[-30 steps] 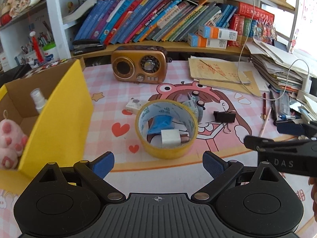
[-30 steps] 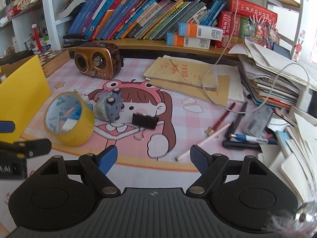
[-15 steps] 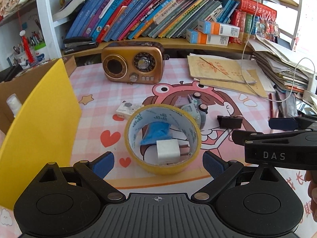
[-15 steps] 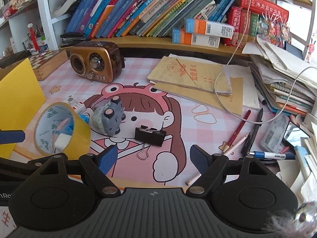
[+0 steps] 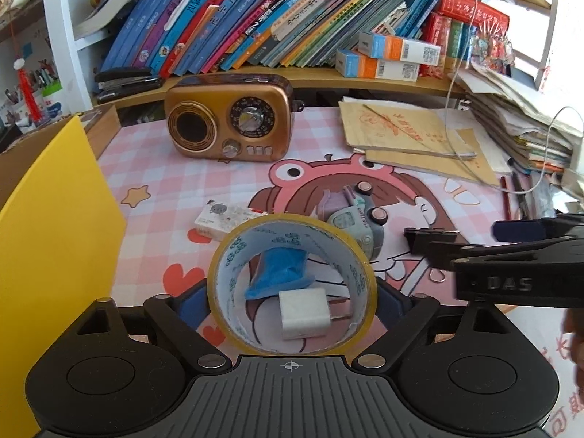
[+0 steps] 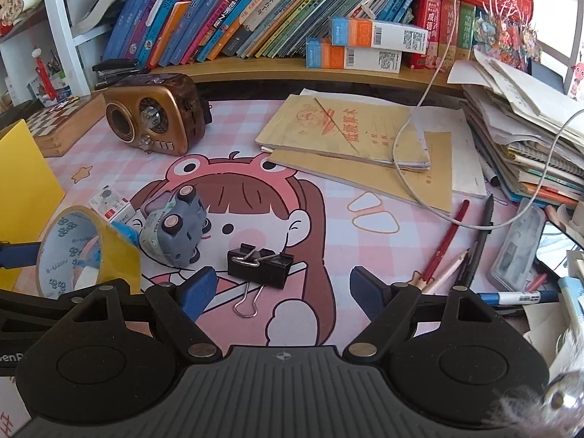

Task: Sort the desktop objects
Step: 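Grasp the yellow tape roll with the left gripper while the right grasps the black binder clip, then carry the tape roll and binder clip with both tools toward the yellow box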

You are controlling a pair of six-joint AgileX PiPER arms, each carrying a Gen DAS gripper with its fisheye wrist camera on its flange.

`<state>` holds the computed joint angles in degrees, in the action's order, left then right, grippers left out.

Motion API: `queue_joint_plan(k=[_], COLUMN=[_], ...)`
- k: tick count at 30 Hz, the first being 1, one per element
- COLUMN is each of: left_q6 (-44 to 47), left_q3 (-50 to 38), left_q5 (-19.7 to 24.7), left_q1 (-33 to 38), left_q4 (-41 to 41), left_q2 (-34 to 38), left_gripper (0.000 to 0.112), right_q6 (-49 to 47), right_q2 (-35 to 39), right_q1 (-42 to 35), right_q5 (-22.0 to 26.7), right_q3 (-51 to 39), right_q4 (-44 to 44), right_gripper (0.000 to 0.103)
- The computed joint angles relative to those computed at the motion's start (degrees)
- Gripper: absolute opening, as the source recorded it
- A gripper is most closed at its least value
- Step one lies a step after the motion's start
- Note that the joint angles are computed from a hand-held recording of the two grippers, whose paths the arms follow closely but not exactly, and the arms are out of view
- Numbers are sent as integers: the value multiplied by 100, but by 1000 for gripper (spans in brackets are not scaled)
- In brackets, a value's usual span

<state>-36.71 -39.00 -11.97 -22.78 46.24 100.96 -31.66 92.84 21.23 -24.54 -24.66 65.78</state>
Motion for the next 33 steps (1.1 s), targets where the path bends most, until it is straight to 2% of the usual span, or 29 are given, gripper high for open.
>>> queue_joint_plan(k=[5,10,13,17,21,26,33], left_q6=[-922,-2194,-2886,-3566,-4050,-4153,-4234], left_q3=[227,460,629,837,977,1068,1197], left_q5=[-183,-248,-413,-593,-767,-890,-1175], left_q1=[201,494,764,997,1140,1219,1501], left_q4=[891,2143,2860,3631,4098,4236,4454], left_q2=[-416,-1020,-1371,-1780,-2043,-2211,-2467], left_gripper=[91,91,91,91,91,91,91], right_q6=[401,764,862,740,590,757,357], right_q2=[250,470,593,768,806,667,-123], right_q1=[-119,-88,-9,89,170,134,556], right_q5=[53,-71,-207,-373,-500,-497,-686], right_q3=[-119,-209,-251,-342,-347,-224,147], right_q4=[-457,-715,-692,-502,-394,-620,59], right_gripper=[78,76,70,57,42,41,41])
